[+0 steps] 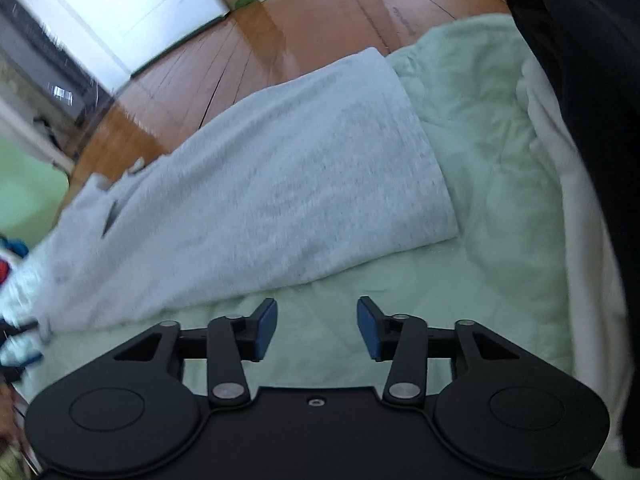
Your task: Fold clothes
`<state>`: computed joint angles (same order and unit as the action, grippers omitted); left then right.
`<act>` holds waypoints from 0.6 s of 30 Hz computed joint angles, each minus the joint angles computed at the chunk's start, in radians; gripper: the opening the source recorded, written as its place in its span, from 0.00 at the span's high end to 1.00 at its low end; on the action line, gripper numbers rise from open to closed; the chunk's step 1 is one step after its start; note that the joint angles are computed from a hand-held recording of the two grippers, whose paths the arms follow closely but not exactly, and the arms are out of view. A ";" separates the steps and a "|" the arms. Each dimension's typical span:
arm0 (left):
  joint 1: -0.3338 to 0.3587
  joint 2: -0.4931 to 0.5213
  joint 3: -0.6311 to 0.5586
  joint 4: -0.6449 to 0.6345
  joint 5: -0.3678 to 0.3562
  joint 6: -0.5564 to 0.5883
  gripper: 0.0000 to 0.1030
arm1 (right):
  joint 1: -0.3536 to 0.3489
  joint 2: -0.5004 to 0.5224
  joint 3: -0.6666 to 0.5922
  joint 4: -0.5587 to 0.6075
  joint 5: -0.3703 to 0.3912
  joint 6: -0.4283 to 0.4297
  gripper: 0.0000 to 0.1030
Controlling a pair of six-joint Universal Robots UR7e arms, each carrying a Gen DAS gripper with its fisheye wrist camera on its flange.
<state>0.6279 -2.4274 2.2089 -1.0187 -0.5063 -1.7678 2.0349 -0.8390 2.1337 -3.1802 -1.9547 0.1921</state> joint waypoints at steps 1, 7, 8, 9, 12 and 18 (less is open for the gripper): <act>0.021 -0.007 0.022 -0.077 0.013 0.070 0.18 | -0.021 0.010 0.009 -0.043 0.036 0.061 0.49; 0.186 0.026 0.069 -0.392 0.088 0.340 0.48 | -0.063 0.069 0.054 -0.240 0.084 0.275 0.48; 0.197 0.029 0.068 -0.416 0.091 0.383 0.58 | -0.057 0.077 0.061 -0.262 0.067 0.287 0.48; 0.199 0.031 0.066 -0.417 0.096 0.403 0.60 | -0.051 0.085 0.068 -0.284 0.050 0.300 0.48; 0.177 0.027 0.058 -0.350 0.119 0.394 0.60 | -0.052 0.115 0.069 -0.331 0.008 0.296 0.48; 0.167 -0.014 0.031 -0.254 0.118 0.254 0.60 | -0.092 0.181 0.043 -0.504 0.017 0.380 0.45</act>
